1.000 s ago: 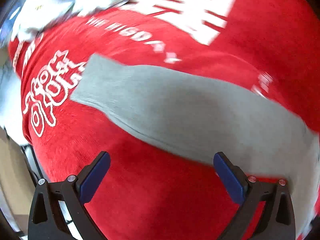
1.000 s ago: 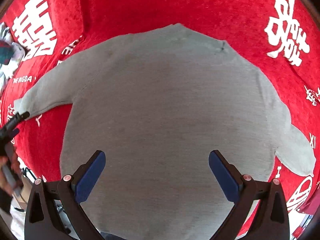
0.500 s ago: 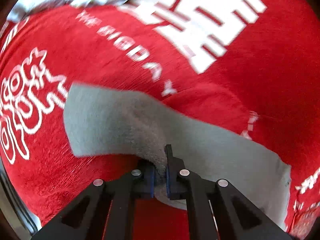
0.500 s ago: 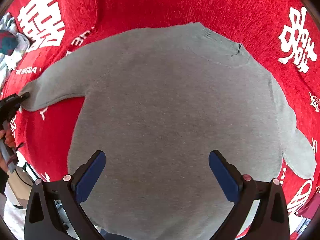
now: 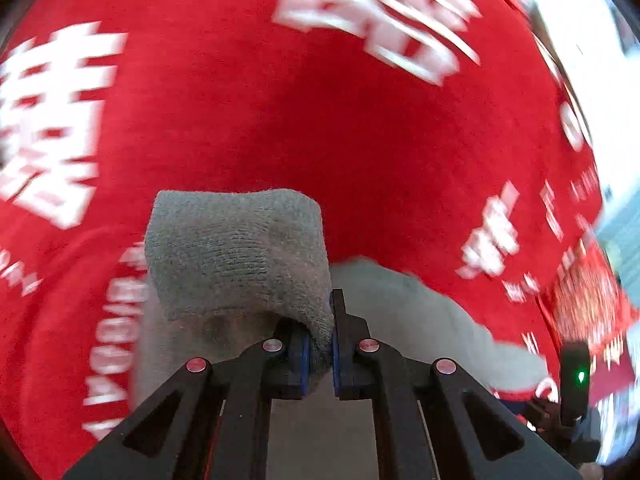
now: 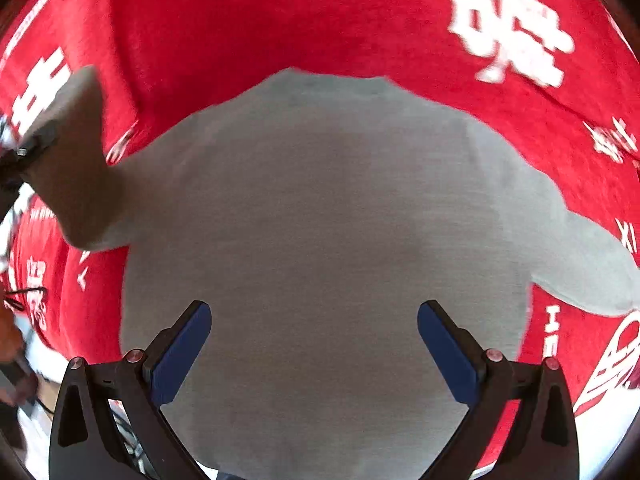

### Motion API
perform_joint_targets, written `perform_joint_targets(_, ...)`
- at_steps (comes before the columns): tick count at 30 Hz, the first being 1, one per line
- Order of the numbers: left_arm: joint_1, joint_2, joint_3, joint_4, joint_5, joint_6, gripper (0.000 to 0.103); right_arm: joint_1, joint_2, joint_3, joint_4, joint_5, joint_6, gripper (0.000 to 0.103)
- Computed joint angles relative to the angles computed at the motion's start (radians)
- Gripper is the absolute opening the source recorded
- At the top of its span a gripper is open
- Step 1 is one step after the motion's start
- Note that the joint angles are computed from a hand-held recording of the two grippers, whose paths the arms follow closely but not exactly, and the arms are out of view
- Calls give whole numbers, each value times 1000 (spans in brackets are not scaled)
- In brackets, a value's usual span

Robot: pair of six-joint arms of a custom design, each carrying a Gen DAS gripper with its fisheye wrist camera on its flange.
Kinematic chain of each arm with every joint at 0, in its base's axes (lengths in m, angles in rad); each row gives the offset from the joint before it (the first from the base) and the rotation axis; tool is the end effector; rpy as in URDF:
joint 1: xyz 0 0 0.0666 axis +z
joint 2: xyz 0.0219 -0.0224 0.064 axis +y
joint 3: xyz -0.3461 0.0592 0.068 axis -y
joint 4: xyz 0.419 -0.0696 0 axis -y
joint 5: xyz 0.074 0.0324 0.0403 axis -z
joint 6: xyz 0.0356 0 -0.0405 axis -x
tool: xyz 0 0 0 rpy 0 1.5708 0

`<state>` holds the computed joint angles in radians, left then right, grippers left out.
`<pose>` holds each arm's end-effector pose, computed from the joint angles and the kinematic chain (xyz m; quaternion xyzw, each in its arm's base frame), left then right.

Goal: Fold small clothes
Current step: 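Grasp the sweater's side edge with the left gripper and fold it inward across the body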

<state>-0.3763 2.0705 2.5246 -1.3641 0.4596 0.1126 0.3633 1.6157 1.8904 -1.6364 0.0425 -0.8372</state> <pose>0.6347 -0.2682 0.5019 0.1943 0.9033 -0.2855 0.2544 0.4972 0.1870 0.4797 0.2356 0.9660 0.0415 0.0980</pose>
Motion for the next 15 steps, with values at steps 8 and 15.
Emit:
perform_joint_targets(8, -239, 162, 135, -176, -146, -121, 9, -110, -193, -283, 32, -23, -50, 103)
perform_joint_targets(15, -286, 44, -104, -142, -309, -161, 56, -149, -263, -403, 73, -63, -90, 103)
